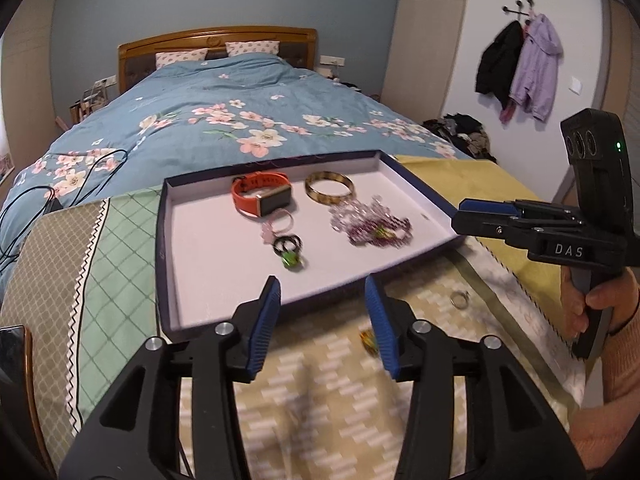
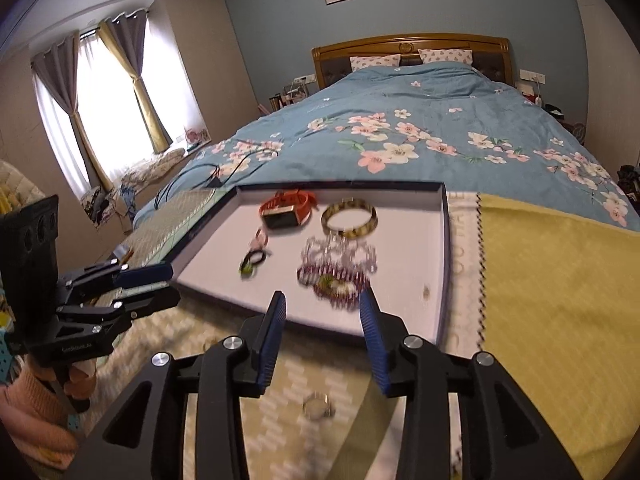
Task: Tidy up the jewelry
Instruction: 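Withdraw both grippers toward the yellow stone ring and the silver ring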
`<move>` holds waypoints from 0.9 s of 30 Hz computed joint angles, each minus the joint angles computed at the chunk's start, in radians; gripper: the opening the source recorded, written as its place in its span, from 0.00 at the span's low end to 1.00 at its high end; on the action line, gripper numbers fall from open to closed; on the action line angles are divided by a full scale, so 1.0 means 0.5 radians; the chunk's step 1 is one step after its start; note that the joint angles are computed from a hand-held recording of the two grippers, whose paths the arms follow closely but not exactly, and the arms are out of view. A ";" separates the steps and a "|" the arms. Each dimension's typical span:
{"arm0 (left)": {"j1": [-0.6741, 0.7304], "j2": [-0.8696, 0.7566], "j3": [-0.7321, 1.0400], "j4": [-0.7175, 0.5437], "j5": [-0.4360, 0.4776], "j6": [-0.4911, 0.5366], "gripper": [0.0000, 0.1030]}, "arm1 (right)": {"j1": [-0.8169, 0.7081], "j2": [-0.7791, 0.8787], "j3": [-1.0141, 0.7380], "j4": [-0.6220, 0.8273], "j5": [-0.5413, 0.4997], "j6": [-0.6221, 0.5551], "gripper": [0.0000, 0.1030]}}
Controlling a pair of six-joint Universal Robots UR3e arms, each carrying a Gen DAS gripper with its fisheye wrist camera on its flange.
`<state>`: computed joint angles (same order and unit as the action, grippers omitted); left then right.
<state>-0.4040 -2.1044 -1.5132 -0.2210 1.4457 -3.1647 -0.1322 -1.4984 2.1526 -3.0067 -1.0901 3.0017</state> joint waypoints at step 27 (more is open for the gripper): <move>-0.081 -0.305 0.438 -0.547 -0.121 0.075 0.20 | 0.261 -0.013 0.147 0.188 -0.241 -0.165 0.36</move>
<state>-0.4444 -2.2570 -1.2941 -0.4944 1.3853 -3.1270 -0.0019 -1.5050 2.2263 -2.9126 -1.2108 2.9193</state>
